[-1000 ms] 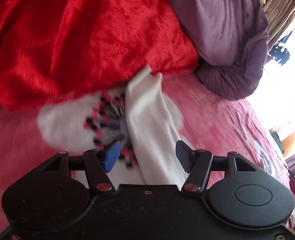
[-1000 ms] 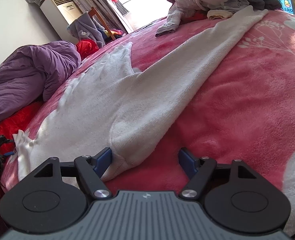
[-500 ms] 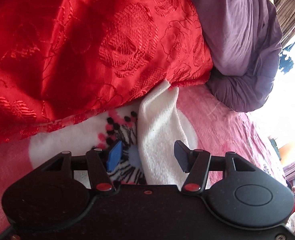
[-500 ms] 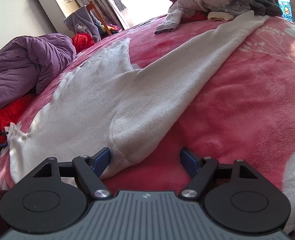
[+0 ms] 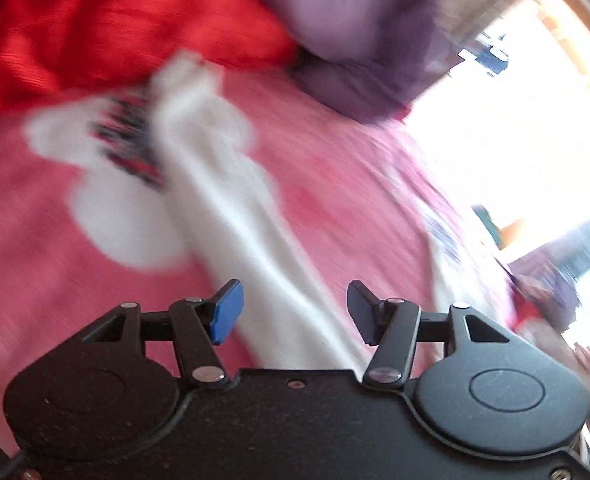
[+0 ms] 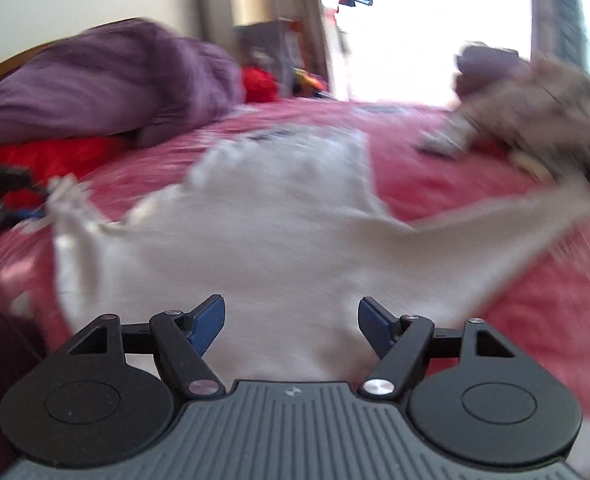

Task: Fold clothes

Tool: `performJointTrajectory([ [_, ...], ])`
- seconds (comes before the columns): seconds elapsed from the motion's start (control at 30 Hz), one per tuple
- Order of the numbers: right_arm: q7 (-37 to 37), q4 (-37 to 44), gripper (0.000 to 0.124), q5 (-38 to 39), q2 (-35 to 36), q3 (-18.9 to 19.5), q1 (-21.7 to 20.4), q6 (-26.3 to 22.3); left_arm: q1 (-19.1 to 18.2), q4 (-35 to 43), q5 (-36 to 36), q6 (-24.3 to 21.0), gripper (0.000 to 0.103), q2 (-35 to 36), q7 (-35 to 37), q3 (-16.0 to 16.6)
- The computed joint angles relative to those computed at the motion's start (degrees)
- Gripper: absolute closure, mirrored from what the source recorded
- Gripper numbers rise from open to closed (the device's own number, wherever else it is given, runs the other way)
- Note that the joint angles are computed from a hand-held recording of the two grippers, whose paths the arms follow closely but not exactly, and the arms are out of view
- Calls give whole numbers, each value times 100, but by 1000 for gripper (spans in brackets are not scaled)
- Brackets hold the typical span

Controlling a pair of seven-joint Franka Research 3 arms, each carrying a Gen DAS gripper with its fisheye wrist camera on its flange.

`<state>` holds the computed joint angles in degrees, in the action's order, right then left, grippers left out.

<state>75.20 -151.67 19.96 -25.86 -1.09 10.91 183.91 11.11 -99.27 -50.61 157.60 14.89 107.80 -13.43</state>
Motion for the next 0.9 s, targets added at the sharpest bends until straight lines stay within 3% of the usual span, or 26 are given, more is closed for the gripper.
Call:
performJointTrajectory([
  [0.1,-655,478,50,-327,347,-142,652,-357,-59,40,-228,-376,46,-159,565,-168],
  [0.17,-1036,871,53,-444,705,-44,879,-637,-209,184,-100,-598,45,-130,536,-122],
  [0.3,-527,1497,54,-1482,1460,1210,-8,-643,-482,502,328,-893,44,11,404,-73],
  [0.37,-45,1828,54,-2013,1768,1501,-212,-815,-557,783,630,-1150,40,214,288,-65],
  [0.47,1040,2252,54,-3388,2164,1851,-575,-1097,-610,1193,1003,-1476,39,543,220,-128],
  [0.73,3031,2741,63,-5935,2629,1431,-232,-1196,-844,2918,2214,-2183,38,1864,-375,-231],
  [0.9,3504,2817,78,-6534,2599,1127,170,-1422,-1099,4608,2941,-2810,38,2970,-965,-271],
])
